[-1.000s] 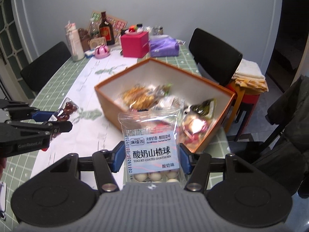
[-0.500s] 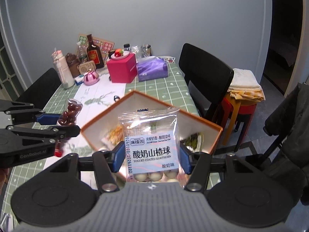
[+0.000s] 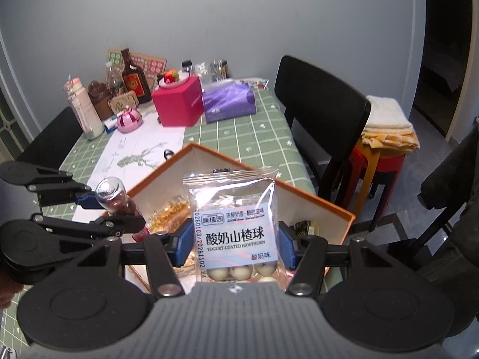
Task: Organize snacks
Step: 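Lift both held items and carry them over the orange box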
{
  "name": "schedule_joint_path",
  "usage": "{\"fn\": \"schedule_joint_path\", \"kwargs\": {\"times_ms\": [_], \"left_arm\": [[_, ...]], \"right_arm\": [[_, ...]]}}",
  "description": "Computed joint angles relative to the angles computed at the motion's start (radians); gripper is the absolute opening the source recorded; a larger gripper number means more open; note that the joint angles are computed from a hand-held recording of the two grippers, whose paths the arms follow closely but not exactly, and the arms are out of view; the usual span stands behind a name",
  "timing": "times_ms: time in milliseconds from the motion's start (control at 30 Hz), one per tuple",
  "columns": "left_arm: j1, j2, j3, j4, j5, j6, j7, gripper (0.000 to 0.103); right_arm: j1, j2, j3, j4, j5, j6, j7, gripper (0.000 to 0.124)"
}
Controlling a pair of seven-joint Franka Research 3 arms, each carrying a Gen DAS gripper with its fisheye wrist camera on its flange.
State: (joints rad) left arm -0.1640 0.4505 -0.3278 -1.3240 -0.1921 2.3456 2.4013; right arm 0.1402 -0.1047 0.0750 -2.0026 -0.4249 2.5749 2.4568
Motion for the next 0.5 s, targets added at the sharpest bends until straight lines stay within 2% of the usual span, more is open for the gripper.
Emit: {"fn": "schedule_joint_path", "kwargs": {"times_ms": [167,500], "left_arm": [[-0.024,0.056,0.014,0.078,0.055,-0.070,-0.006,0.034],[-0.077,0.180,0.038,0.265,0.149,-0.226,-0.017,0.034]], "right_arm": [[0.007,0.041,-0.015,-0.009,0.052,0.043,-0.061,0.056],[0.035,0.110,-0.042,-0.001,0.148,0.069,-0.176,0.056]]}}
